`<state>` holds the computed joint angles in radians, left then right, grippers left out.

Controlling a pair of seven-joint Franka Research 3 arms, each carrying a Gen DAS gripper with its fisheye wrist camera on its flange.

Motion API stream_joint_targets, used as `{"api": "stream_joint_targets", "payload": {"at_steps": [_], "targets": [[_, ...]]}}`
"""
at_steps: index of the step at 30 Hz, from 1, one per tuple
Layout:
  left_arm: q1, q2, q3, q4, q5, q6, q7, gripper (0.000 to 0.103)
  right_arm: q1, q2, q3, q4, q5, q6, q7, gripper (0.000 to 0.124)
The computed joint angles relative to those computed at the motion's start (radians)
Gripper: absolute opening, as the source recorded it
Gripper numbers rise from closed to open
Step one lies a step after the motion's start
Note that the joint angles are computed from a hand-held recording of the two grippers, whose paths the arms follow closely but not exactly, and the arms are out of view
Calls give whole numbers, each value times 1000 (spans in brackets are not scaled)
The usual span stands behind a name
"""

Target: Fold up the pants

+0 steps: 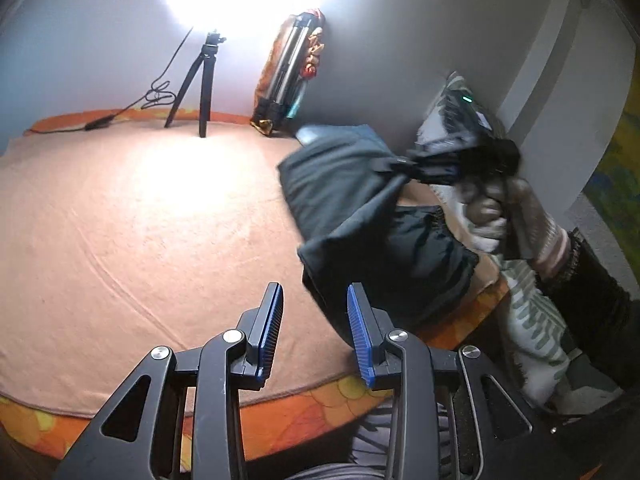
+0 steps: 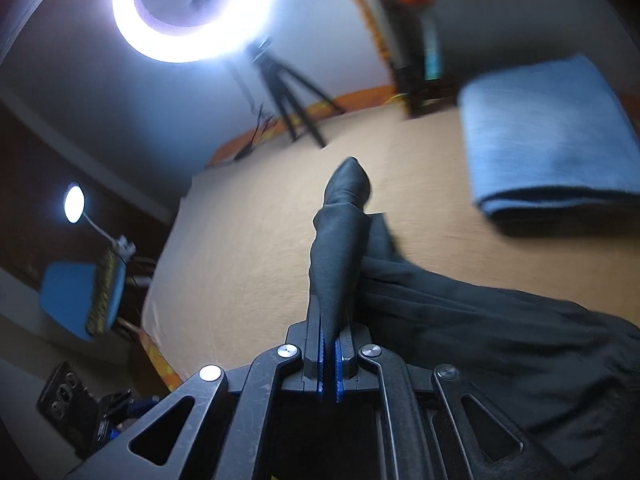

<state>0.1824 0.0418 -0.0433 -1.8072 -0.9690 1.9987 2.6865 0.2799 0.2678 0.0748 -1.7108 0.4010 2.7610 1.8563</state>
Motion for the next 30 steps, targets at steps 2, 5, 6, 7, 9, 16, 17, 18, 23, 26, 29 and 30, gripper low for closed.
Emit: {"api": "stream_joint_targets", "payload": {"at_steps": [2, 5, 6, 7, 9, 16, 17, 18, 23, 26, 29, 30], "targets": [[-8, 1, -6, -1, 9, 26, 5, 32, -22, -54, 7, -74, 43, 36, -39, 1], [-25, 22, -22, 19, 28, 40, -19, 31, -60, -160, 20, -233, 174, 96, -153, 1], [-29, 28, -26, 25, 35, 43, -24, 31, -71, -176, 19, -257, 225, 100, -202, 1], [-32, 35, -31, 32, 43, 39, -31, 31, -81, -209, 16, -303, 286, 108, -255, 1], [-45, 62, -47, 61, 65, 24, -57, 31, -89, -259, -10, -385, 332, 125, -292, 0], [-96, 169, -104, 146, 245, 49, -241, 55, -68, -334, -76, -507, 634, 158, -510, 7], [-106, 183, -106, 152, 295, 60, -282, 56, -63, -335, -75, -504, 655, 153, -542, 11], [-104, 190, -111, 156, 313, 53, -300, 56, -57, -339, -72, -500, 670, 139, -567, 20], [-80, 224, -132, 173, 325, 7, -361, 56, -41, -276, -49, -402, 674, 76, -614, 45], [-68, 234, -142, 178, 299, -9, -383, 56, -51, -195, -39, -321, 567, 50, -499, 53], [-65, 238, -149, 177, 276, 2, -403, 56, -67, -120, -36, -255, 443, 24, -357, 54], [-64, 237, -150, 172, 267, 12, -410, 56, -76, -100, -31, -235, 437, 14, -339, 54]]}}
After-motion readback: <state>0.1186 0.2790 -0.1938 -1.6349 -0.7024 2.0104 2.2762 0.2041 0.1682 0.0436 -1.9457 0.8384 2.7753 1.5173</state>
